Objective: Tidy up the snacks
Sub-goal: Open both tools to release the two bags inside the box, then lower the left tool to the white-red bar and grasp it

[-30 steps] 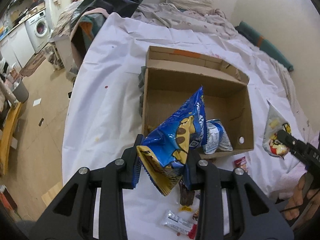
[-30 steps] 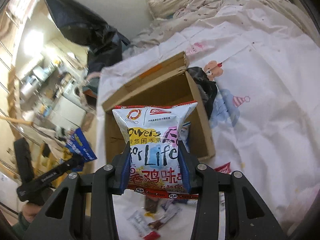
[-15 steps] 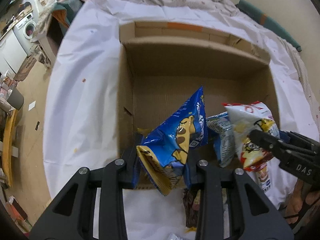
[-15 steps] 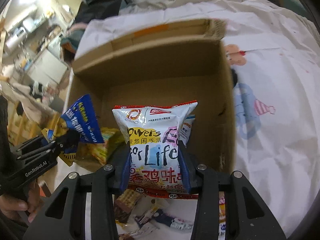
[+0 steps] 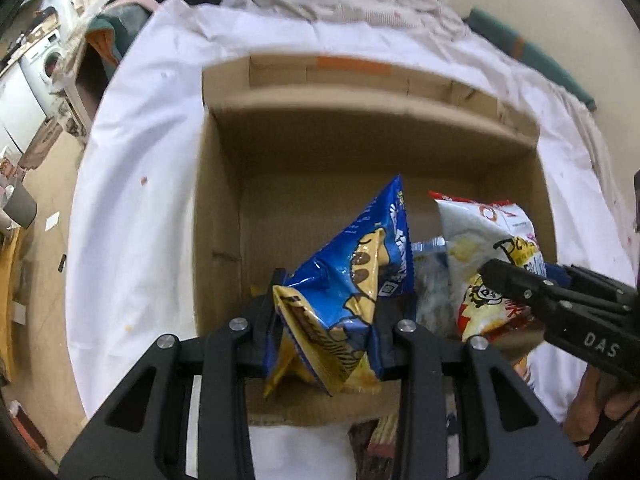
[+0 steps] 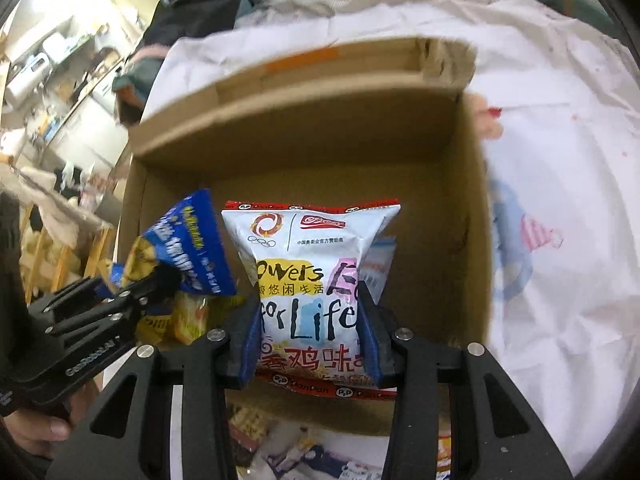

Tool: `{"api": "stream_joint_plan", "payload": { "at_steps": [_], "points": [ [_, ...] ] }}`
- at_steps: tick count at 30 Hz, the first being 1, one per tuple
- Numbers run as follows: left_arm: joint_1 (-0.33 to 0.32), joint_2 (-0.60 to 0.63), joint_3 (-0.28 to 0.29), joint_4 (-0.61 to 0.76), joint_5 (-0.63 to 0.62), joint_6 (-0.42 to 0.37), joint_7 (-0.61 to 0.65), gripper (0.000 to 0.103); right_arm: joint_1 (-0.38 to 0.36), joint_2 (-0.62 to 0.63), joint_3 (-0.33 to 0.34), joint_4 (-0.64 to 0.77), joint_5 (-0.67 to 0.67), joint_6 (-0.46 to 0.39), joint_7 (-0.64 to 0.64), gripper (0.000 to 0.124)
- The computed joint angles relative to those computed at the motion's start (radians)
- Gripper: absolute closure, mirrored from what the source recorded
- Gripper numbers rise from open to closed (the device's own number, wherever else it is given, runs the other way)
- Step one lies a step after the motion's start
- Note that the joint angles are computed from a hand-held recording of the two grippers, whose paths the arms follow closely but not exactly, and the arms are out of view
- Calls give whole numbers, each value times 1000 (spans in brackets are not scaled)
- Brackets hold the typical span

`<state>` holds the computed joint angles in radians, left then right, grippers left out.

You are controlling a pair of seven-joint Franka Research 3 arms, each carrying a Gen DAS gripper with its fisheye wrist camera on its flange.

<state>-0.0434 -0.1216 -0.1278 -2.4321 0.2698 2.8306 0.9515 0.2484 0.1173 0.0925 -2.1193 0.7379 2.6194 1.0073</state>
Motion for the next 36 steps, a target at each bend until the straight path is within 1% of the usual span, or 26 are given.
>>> {"api": "stream_joint_plan", "payload": {
  "at_steps": [2,4,5,6,7,8,9,10,12,15,19,24,27,30,32,36],
  "points": [
    [10,12,-3,17,26,6,-23,72,-6,7,2,13,37,5,-12,80],
    [9,27,4,28,8,14,-16,71,-18,6,12,15,148,28,-67,78],
    [10,30,7,27,-4,28,-15,71,-21,-1,19,5,216,48,-104,69],
    [14,28,9,21,-6,51,-27,64,-20,3,19,10,238,55,-115,43],
    [17,29,8,19,-3,58,-37,56,-16,1,20,8,249,65,-124,32],
    [16,26,9,21,-8,55,-35,32,-11,-7,20,-2,254,87,-134,26],
    [16,21,8,18,-8,59,-36,16,-3,-13,17,-10,226,102,-126,26],
    [26,3,4,0,19,85,-61,14,3,-15,14,-15,194,107,-113,26],
    [49,-6,-14,1,98,90,-120,13,8,-17,12,-20,174,112,-105,26],
    [47,-19,-13,-4,122,88,-125,13,0,-15,5,-16,179,95,-93,26],
    [32,-30,5,-14,71,87,-105,13,-5,-20,2,-18,194,91,-88,26],
    [48,-39,-6,-20,110,80,-128,13,-5,-21,3,-9,202,80,-105,26],
    [35,-44,5,-30,78,91,-98,13,-7,-27,2,-6,209,61,-121,26],
    [34,-66,5,-46,62,80,-100,13,-4,-51,1,-24,220,61,-135,26],
    [21,-90,15,-69,26,82,-85,13,-1,-73,-3,-43,235,55,-147,26],
    [43,-133,-7,-99,54,63,-119,13,5,-127,-19,-91,243,47,-159,26]
  ]
}}
